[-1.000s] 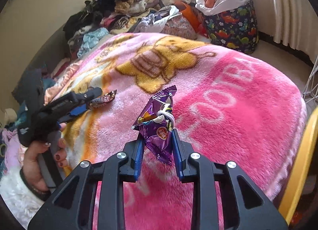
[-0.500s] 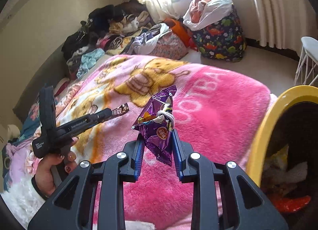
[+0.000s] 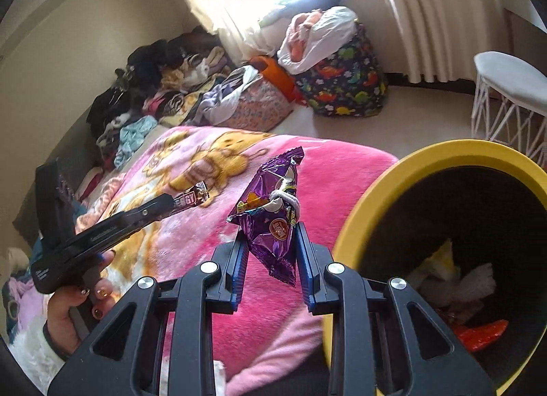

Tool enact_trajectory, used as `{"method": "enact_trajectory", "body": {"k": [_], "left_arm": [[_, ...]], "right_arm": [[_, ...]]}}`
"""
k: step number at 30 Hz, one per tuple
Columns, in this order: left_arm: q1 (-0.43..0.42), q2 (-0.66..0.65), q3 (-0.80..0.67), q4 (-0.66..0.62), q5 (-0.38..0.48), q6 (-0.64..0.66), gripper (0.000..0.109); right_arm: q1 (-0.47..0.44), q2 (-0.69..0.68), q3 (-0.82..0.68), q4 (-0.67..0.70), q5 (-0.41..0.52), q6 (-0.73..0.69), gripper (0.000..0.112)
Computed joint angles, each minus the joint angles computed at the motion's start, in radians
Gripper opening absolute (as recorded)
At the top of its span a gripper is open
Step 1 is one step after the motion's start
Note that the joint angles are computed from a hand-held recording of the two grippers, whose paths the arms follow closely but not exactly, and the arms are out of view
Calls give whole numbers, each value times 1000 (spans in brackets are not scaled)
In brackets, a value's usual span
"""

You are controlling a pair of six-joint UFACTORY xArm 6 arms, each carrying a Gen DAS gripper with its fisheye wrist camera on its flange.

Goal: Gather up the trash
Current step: 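Carry the chocolate wrapper and purple wrapper in both tools over the bin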

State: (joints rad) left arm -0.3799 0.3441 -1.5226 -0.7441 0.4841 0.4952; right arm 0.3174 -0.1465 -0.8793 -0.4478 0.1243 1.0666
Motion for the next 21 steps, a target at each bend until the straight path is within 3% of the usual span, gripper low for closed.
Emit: {"method": "enact_trajectory", "body": {"k": [21], "left_arm": [[-158,-69,59,-28,25,106,18]], "right_arm": [[-127,-224,200,-209,13,253,25]]}}
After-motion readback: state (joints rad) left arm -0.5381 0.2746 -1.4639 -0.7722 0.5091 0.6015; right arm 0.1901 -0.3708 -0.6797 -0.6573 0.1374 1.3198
